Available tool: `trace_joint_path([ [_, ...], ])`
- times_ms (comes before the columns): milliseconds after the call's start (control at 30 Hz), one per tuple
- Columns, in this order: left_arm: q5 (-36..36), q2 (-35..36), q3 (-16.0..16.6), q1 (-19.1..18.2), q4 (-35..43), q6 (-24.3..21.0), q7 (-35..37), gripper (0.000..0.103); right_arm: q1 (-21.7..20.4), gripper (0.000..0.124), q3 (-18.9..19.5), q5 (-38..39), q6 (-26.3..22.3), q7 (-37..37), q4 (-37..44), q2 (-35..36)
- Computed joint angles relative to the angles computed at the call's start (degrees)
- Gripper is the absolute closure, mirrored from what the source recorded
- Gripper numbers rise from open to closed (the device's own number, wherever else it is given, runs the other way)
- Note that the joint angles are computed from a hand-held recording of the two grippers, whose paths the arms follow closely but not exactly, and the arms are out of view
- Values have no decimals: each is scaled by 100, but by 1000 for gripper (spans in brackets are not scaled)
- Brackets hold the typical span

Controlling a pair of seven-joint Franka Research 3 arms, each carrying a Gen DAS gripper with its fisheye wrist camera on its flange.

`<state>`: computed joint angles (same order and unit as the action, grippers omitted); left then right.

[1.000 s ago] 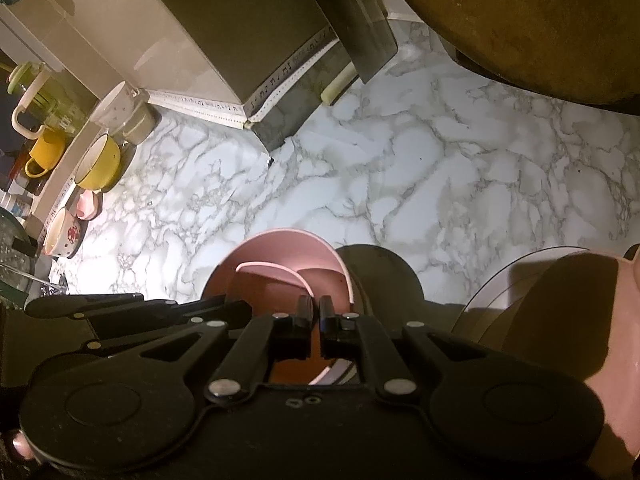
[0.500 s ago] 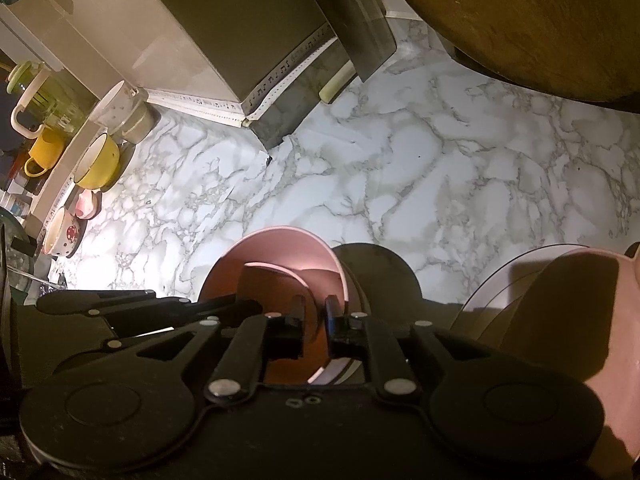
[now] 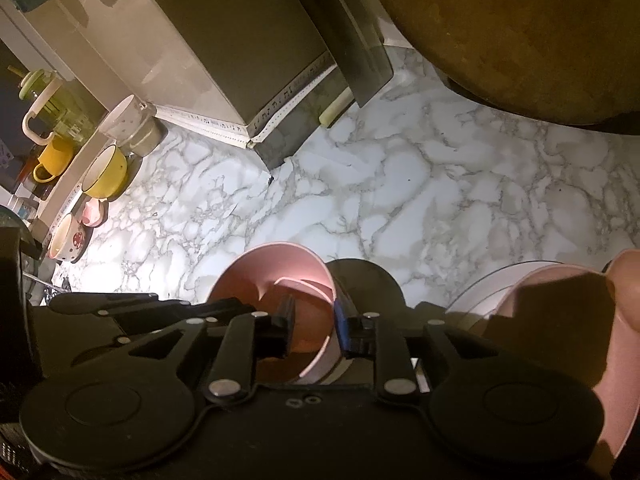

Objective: Organize plates and bowls
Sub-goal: 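Open both tools to release the heart dish inside the pink bowl, then close both tools on the rim of the pink bowl holding the heart dish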

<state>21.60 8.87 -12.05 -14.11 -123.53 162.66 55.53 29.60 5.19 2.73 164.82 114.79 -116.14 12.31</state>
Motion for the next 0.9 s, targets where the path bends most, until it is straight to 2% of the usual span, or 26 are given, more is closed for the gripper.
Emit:
trace_joint_path([
  [233, 368, -331, 56, -98, -296, 145, -620, 87, -63, 93, 65, 39, 261, -246, -403, -320],
  [400, 1038, -611, 78, -131, -507, 225, -1486, 57, -95, 88, 132, 54, 463, -442, -677, -555],
  [467, 1368, -732, 59, -118, -580, 203, -1895, 48, -115, 85, 181, 94, 560, -562, -796, -658],
  [567, 1490, -891, -10, -59, -686, 170, -2150, 47, -147, 80, 262, 230, 668, -786, -937, -793],
  [633, 1511, -986, -50, -20, -751, 163, -2250, 46, -147, 71, 292, 252, 760, -881, -1037, -879],
  [767, 1662, -1156, -88, 95, -925, 311, -2500, 35, -99, 58, 237, -308, 953, -476, -1242, -1039],
  [900, 1423, -1191, -65, 179, -1049, 566, -2285, 30, -116, 39, 152, -1656, 1006, 825, -1323, -1123],
])
